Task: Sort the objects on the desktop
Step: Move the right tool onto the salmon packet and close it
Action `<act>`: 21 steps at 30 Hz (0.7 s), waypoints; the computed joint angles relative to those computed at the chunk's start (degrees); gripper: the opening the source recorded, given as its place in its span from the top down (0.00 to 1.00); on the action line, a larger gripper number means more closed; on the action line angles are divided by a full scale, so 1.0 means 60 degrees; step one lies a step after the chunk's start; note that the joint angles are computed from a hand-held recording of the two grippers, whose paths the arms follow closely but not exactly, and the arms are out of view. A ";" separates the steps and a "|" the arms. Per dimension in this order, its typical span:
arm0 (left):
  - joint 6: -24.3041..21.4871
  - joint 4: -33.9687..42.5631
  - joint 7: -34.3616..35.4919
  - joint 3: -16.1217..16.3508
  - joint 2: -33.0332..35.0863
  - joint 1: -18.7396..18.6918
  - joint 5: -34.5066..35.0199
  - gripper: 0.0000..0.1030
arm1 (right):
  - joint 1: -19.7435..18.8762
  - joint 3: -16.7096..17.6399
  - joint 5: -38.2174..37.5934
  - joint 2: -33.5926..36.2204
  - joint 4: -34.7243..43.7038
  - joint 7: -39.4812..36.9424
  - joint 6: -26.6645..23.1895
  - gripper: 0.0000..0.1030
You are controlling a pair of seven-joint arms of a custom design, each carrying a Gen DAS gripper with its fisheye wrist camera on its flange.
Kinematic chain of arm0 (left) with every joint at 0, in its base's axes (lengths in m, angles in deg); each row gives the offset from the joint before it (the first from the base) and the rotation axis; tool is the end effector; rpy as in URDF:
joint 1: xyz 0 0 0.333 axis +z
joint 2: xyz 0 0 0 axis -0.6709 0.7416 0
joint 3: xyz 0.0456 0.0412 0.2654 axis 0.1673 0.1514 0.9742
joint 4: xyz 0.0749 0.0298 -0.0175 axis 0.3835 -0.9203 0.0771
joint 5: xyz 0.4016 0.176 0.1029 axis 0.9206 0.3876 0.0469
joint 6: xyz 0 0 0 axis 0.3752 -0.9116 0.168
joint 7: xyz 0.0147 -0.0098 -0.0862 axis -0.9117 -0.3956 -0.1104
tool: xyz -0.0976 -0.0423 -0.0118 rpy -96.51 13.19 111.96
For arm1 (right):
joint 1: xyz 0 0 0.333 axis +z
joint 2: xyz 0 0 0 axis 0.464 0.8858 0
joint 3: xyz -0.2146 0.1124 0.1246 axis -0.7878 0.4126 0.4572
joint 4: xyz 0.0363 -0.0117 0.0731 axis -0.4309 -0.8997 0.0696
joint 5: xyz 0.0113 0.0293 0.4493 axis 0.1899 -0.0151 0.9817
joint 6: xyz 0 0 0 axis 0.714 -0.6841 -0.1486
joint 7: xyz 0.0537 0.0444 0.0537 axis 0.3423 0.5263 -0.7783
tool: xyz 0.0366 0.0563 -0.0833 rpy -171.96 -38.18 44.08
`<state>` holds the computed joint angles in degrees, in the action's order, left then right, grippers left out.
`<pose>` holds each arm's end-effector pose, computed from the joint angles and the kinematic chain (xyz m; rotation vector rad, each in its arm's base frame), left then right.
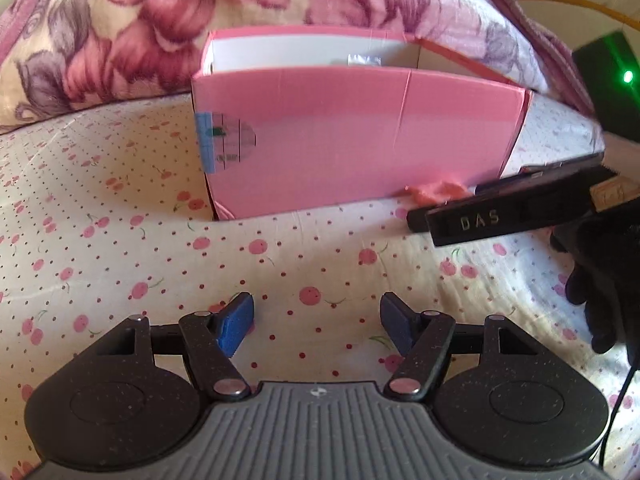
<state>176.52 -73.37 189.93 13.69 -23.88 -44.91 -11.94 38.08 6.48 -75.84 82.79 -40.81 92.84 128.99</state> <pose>0.5215 -0.0555 0.3232 -1.7162 1.8952 -0.7610 0.6371 0.2487 0.2935 -2.0826 1.3747 -0.4899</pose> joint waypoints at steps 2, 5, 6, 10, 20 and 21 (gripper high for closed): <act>-0.0143 0.0062 -0.0273 -0.0284 0.0029 0.0323 0.0327 0.33 | 0.0079 -0.0074 -0.0128 0.0035 0.0078 -0.0033 -0.0073 0.30; -0.0312 0.0145 -0.0394 -0.0251 0.0067 0.0331 0.0437 0.33 | 0.0207 -0.0200 -0.0382 0.0049 0.0131 -0.0170 -0.0139 0.36; -0.0357 0.0168 -0.0367 -0.0183 0.0073 0.0268 0.0390 0.33 | 0.0284 -0.0278 -0.0511 0.0041 0.0137 -0.0193 -0.0169 0.36; -0.0492 0.0253 -0.0091 0.0122 0.0098 -0.0037 -0.0036 0.33 | 0.0300 -0.0315 -0.0640 -0.0273 -0.0161 -0.0283 -0.0153 0.40; -0.0754 0.0385 -0.0047 0.0066 0.0091 0.0028 -0.0281 0.33 | -0.1376 0.1457 0.4093 -0.2124 -0.1616 -0.3726 -0.0615 0.40; -0.0768 0.0397 -0.0124 0.0019 0.0102 0.0078 -0.0212 0.32 | -0.1476 0.1555 0.4861 -0.2337 -0.1686 -0.4280 -0.0739 0.40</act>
